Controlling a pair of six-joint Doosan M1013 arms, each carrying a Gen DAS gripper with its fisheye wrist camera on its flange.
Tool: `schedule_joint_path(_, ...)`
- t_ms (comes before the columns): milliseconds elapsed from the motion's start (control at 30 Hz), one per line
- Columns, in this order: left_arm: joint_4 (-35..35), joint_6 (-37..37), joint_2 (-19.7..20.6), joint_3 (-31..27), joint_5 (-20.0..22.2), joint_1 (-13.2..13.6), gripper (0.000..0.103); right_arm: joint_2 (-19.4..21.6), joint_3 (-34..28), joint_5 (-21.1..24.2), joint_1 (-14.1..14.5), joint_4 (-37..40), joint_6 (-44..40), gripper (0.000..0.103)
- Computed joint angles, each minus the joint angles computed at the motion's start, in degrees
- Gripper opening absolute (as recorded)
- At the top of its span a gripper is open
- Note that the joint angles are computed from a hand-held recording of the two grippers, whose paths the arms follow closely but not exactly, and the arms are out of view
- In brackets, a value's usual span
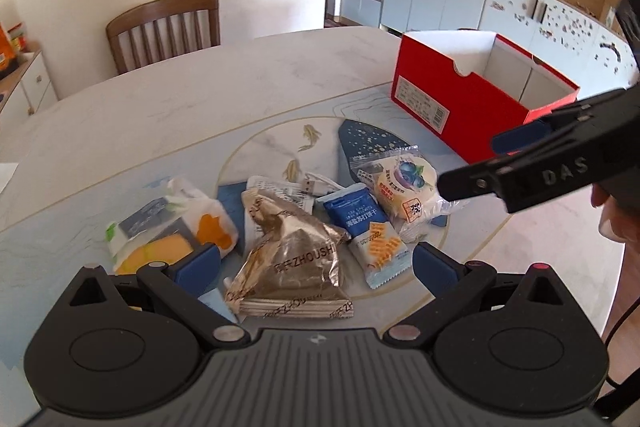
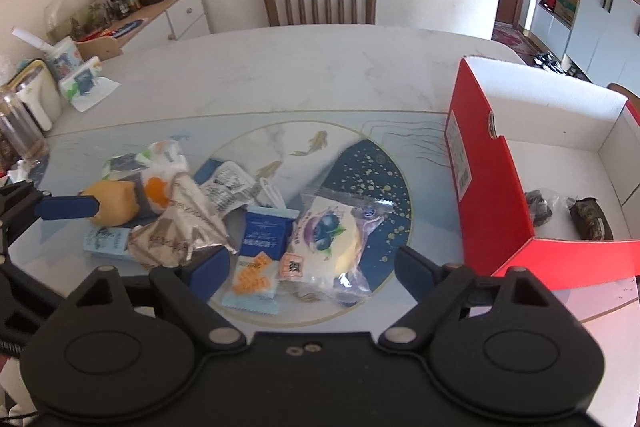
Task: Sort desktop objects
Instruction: 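Move both tools back over the snack pile, then grasp silver ZHOUSHI bag with left tool while right tool grasps blueberry bread bag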
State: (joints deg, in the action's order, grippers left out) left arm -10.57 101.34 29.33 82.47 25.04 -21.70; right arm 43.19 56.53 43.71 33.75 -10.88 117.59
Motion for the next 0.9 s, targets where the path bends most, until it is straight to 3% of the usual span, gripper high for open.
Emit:
schedule_joint_path(600, 14.20, -10.41, 4.27, -3.08, 0.68, -1.33, 0.102, 6.04, -7.27, 5.01, -0.44, 0.23, 2.59, 0.082)
schedule_joint_path(900, 15.78, -11.16, 5.14, -3.89, 1.51, -1.50, 0.096, 6.87, -7.98, 6.31, -0.50, -0.01, 2.95, 0.077)
